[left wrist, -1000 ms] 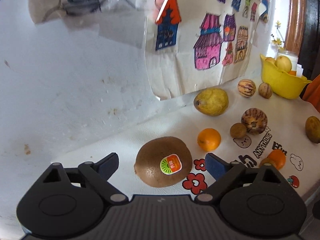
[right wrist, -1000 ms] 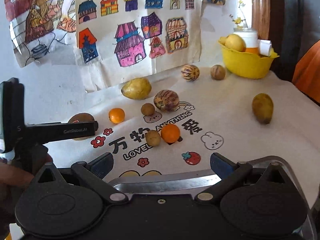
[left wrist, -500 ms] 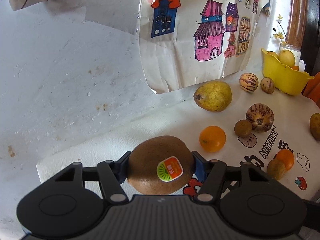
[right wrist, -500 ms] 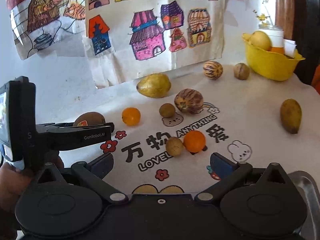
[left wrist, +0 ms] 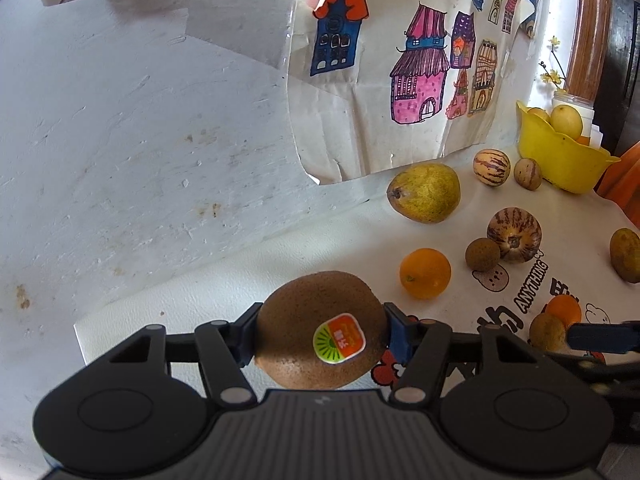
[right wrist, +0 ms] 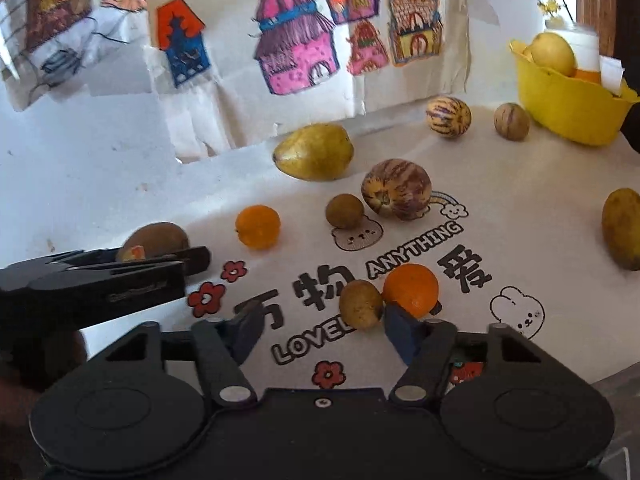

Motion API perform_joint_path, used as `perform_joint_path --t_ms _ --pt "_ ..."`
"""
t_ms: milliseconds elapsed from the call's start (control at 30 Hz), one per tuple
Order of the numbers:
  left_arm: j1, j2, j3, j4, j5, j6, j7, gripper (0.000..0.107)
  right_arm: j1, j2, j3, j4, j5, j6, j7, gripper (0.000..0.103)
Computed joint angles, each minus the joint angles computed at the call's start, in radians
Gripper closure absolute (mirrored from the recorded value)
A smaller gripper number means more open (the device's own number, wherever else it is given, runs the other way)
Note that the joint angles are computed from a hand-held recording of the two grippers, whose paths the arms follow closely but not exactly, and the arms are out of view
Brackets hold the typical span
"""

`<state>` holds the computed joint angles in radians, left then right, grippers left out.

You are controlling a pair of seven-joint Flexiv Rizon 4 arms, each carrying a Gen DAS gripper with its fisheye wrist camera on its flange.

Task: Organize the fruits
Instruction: 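Grasp the brown kiwi with the left tool while the right tool grasps a small brown fruit, then carry the kiwi and the small brown fruit over the metal tray with both tools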

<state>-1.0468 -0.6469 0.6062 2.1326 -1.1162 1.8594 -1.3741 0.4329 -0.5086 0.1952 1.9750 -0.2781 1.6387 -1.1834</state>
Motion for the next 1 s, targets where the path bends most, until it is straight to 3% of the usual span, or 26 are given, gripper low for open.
perform_joint_path --t_ms 133,333,533,1000 --pt "0.02 0.007 -0.026 0.002 -0.001 0.021 0.008 0.041 0.019 -0.011 -0.023 -0.017 -0.007 -0.001 0.0 0.046" --pt "0.092 0.037 -0.125 0.011 -0.02 0.082 0.057 0.04 0.042 -0.023 -0.05 -0.039 -0.026 -0.031 -0.001 0.05" --pt "0.142 0.052 -0.204 0.01 -0.065 0.13 0.112 0.04 0.057 -0.023 -0.075 -0.036 -0.034 -0.035 0.009 0.073" --pt "0.15 0.105 -0.347 -0.007 -0.315 0.234 0.342 0.041 0.002 0.062 -0.005 0.023 -0.009 -0.015 -0.016 0.074"
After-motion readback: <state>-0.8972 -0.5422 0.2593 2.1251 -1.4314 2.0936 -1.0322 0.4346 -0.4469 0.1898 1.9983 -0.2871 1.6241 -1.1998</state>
